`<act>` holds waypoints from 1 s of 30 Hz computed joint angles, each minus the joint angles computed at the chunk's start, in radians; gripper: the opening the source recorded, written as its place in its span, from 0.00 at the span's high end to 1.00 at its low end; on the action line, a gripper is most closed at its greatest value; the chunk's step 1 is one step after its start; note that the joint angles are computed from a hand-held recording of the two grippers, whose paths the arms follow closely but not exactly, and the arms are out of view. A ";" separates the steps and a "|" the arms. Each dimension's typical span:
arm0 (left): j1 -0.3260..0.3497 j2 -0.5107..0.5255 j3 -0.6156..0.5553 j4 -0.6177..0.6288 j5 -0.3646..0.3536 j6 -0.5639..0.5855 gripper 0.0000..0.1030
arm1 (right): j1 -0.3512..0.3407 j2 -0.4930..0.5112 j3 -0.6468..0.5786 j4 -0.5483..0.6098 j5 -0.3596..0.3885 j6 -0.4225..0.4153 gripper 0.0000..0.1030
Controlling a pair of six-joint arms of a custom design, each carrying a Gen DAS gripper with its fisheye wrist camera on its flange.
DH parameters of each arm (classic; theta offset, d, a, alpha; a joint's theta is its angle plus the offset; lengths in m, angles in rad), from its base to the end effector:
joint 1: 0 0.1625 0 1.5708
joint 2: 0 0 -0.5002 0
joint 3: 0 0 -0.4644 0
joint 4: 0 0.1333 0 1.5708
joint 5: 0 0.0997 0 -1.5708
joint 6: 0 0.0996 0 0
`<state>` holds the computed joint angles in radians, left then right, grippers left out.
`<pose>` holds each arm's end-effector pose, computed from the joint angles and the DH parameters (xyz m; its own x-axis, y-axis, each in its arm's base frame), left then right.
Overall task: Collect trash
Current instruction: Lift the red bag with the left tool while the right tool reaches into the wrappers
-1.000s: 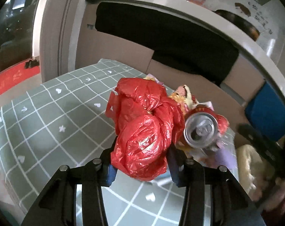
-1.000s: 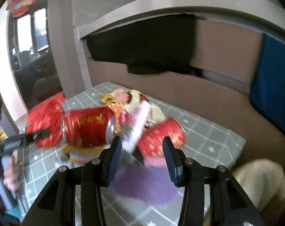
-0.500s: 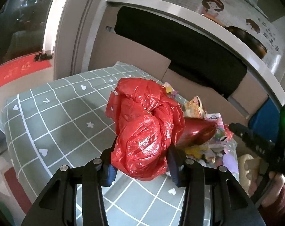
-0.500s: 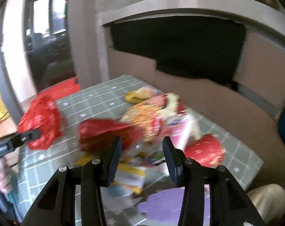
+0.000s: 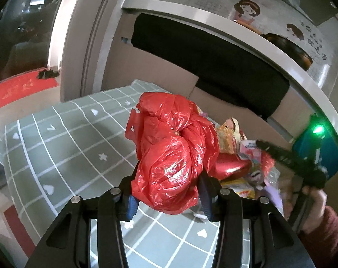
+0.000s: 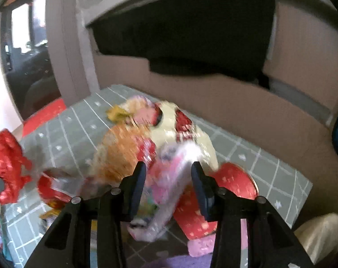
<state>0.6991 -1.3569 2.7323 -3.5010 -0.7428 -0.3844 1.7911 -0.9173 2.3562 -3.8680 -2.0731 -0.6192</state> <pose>-0.1093 -0.3619 0.1910 -0.9228 0.0433 -0.3829 0.3285 0.6076 -0.7231 0.1918 -0.4658 0.1177 -0.6784 -0.2367 0.6955 -0.6589 0.6147 -0.4336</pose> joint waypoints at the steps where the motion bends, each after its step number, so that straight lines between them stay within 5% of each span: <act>1: 0.001 -0.001 -0.002 -0.003 0.008 0.003 0.56 | 0.013 -0.007 -0.006 0.007 -0.005 -0.012 0.61; 7: 0.009 0.031 -0.017 -0.111 0.021 0.049 0.55 | 0.049 -0.034 -0.086 0.153 0.046 -0.007 0.61; 12: 0.038 0.060 -0.041 -0.147 0.015 0.105 0.55 | 0.077 0.064 -0.195 0.283 0.073 -0.141 0.61; 19: 0.088 0.061 -0.053 -0.162 -0.003 0.129 0.55 | 0.094 0.254 -0.394 0.396 -0.116 -0.336 0.64; 23: 0.119 0.068 -0.062 -0.155 -0.021 0.117 0.55 | 0.081 0.312 -0.475 0.460 -0.179 -0.315 0.64; 25: 0.131 0.068 -0.066 -0.146 -0.033 0.110 0.55 | 0.077 0.327 -0.493 0.473 -0.204 -0.313 0.78; 30: 0.134 0.065 -0.061 -0.146 -0.051 0.105 0.55 | 0.045 0.204 -0.409 0.645 -0.069 -0.133 0.83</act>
<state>0.8327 -1.2916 2.6711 -3.6469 -0.7936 -0.2793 1.8365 -0.7134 1.9473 -3.2230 -2.1422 -0.7523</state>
